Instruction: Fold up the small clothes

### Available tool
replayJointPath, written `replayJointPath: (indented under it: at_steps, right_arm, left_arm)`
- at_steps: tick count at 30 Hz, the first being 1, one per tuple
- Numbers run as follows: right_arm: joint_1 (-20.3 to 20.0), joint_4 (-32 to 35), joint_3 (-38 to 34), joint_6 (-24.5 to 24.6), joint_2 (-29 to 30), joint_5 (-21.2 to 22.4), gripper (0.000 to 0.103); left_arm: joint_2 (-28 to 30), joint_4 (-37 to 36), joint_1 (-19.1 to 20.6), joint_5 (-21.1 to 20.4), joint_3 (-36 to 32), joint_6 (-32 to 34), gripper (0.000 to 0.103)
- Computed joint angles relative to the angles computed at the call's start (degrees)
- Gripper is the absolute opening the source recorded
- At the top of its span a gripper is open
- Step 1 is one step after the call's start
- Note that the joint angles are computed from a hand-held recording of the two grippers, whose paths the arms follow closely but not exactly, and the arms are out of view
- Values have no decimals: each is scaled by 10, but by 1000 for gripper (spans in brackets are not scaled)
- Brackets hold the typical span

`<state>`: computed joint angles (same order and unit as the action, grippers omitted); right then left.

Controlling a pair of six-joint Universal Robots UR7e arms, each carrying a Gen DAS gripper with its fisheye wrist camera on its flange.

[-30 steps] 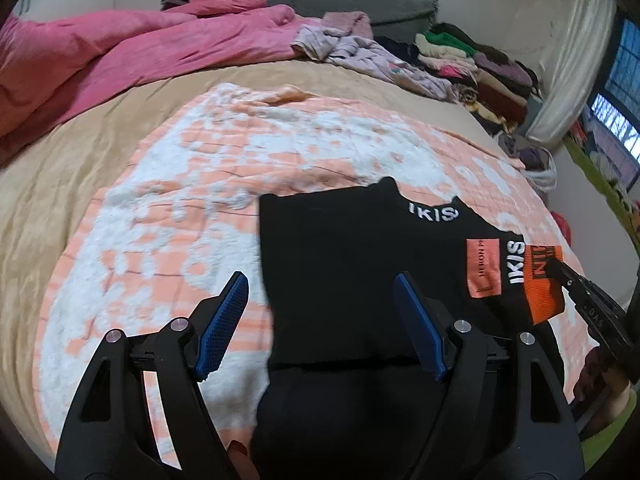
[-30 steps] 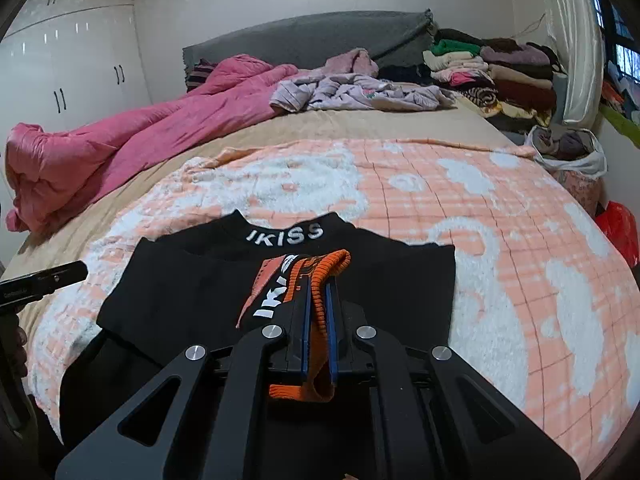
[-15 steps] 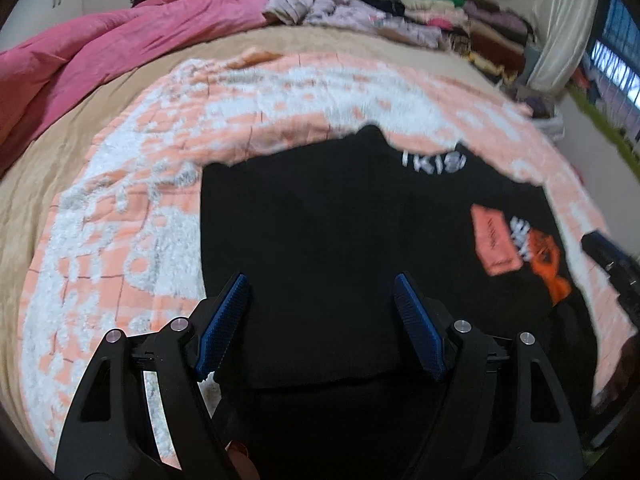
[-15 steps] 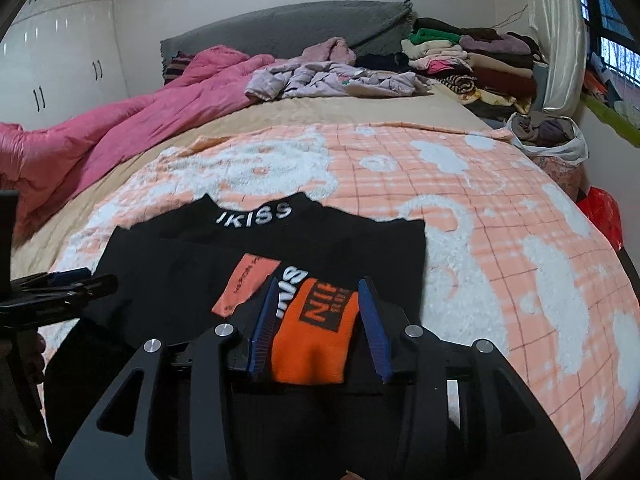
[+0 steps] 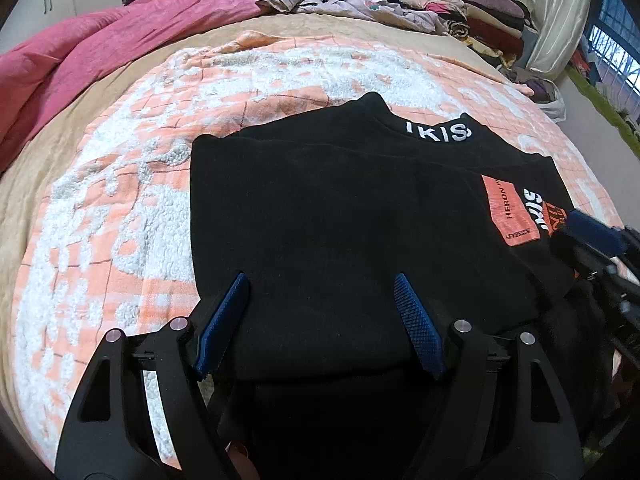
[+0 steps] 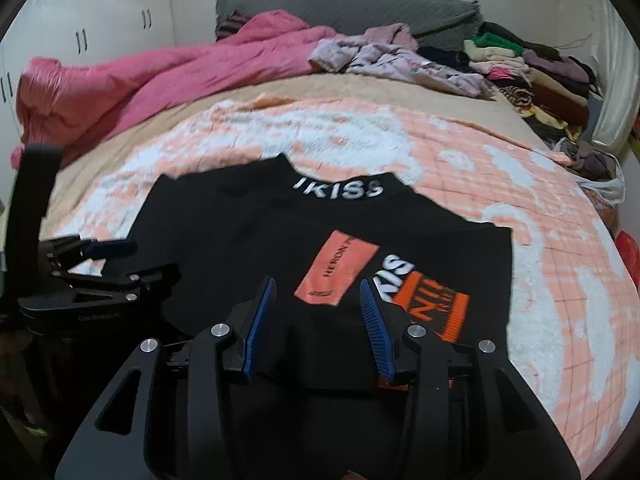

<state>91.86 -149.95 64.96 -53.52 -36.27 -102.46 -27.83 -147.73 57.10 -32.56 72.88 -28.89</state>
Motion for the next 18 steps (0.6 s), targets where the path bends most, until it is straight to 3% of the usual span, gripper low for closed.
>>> replayJointPath:
  at_steps: [5,8,10,18]
  right_arm:
    - [1,28,-13,13,11,-4,42]
    - [2,20,-22,10,25,-43,43]
    - [-3,46,-39,33,34,-62,41]
    - [-9,51,-32,51,27,-48,43]
  left_arm:
    - [-1,-6,0,-1,2,1,67]
    - [-2,-6,0,-2,3,1,67]
    - [-2,-8,0,-5,4,2,67]
    - [-3,-9,-1,-3,6,3,67]
